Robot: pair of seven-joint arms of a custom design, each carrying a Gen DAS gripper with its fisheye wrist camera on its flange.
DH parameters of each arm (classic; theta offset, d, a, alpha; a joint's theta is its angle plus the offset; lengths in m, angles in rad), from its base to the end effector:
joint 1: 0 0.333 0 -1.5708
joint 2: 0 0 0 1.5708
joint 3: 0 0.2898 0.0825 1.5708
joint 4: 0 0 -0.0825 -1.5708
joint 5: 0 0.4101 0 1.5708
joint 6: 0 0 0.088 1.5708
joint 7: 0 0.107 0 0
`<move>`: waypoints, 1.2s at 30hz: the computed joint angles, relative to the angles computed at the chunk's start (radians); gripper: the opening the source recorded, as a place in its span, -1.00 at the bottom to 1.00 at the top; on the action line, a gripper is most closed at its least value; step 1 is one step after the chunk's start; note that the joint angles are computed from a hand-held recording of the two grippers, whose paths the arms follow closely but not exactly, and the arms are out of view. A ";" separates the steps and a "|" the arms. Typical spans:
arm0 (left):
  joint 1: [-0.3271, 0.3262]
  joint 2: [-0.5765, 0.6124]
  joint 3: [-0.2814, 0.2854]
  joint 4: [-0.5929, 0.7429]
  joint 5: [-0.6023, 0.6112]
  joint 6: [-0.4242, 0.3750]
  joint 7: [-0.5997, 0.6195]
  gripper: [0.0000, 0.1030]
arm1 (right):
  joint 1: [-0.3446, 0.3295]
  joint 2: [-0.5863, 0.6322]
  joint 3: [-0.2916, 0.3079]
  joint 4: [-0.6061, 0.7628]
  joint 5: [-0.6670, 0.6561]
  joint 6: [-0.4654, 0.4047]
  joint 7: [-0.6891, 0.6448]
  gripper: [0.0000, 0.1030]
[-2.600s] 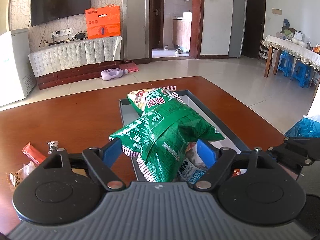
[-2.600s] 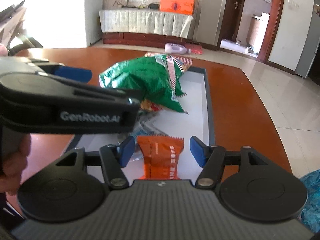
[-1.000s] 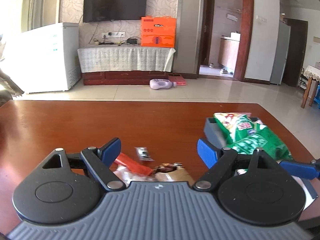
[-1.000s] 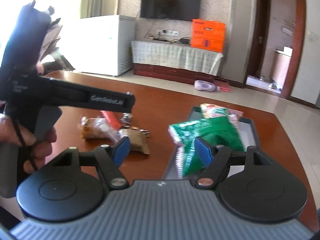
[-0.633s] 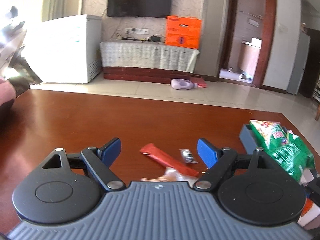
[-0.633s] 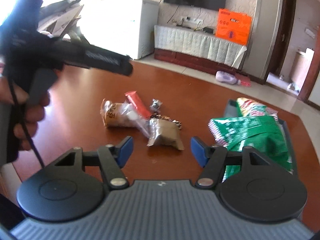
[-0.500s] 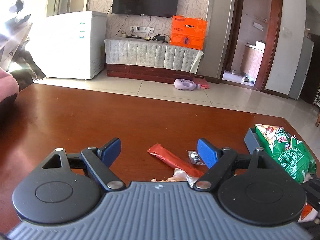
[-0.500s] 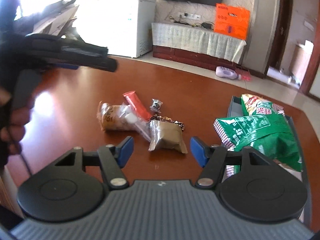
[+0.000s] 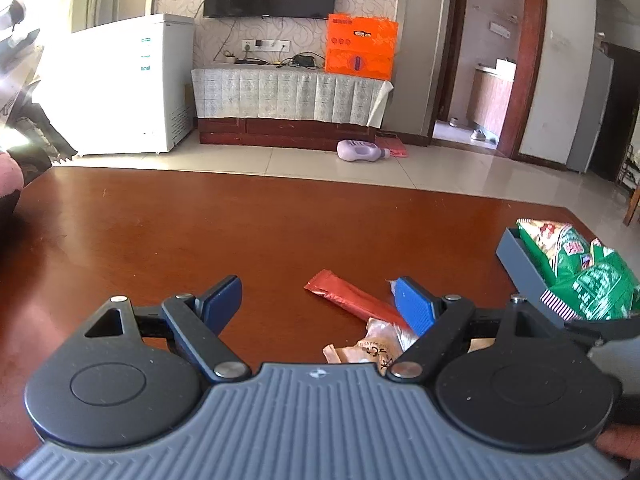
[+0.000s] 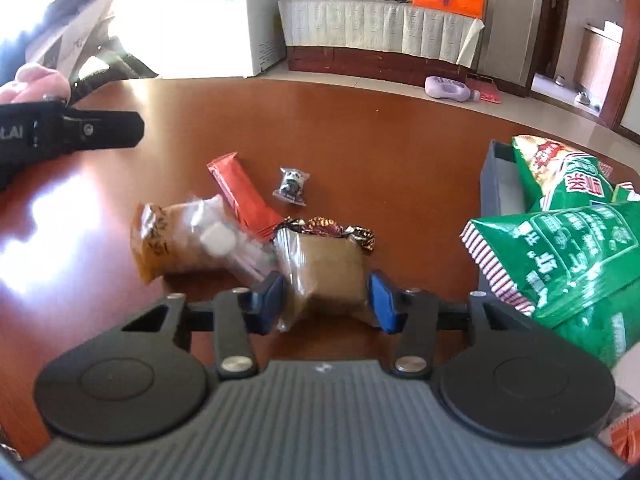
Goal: Organize snacks
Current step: 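Grasp the paper-wrapped pastry with the left gripper while the right gripper grasps the kraft packet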
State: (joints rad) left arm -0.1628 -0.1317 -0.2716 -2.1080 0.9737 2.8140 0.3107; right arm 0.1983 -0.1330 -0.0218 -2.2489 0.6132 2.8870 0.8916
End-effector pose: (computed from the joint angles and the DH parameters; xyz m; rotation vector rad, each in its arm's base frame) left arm 0.5106 -0.2871 0.5150 -1.6400 1.6326 -0.9800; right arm 0.5661 0.0667 0.4645 -1.9337 1.3967 -0.5622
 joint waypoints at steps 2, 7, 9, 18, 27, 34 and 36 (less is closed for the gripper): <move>-0.003 0.006 0.001 0.001 -0.007 0.003 0.021 0.69 | 0.003 -0.008 -0.003 0.000 0.014 -0.014 -0.010 -0.17; -0.022 0.031 0.015 -0.002 -0.091 0.032 0.152 0.69 | 0.001 -0.060 -0.003 -0.039 -0.007 -0.017 0.004 -0.19; -0.028 0.039 0.019 -0.007 -0.116 0.045 0.205 0.69 | 0.001 -0.087 -0.012 -0.053 -0.006 -0.030 0.005 -0.19; -0.051 0.101 0.024 -0.004 -0.163 0.129 0.370 0.69 | -0.018 -0.150 -0.026 -0.107 -0.079 -0.055 0.032 -0.19; -0.085 0.162 0.037 0.030 -0.236 0.108 0.488 0.48 | 0.012 -0.152 -0.052 -0.102 -0.013 -0.051 -0.013 -0.19; -0.093 0.173 0.050 0.038 -0.285 0.090 0.513 0.07 | 0.023 -0.162 -0.049 -0.103 0.018 -0.043 -0.037 -0.19; -0.097 0.173 0.051 0.043 -0.274 0.078 0.502 0.02 | 0.024 -0.169 -0.050 -0.108 0.021 -0.038 -0.039 -0.19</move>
State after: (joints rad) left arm -0.2597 0.0411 -0.2202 -2.0648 0.6994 2.8925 0.8130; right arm 0.2219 -0.3021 -0.0713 -2.3566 0.6346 2.8493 0.8530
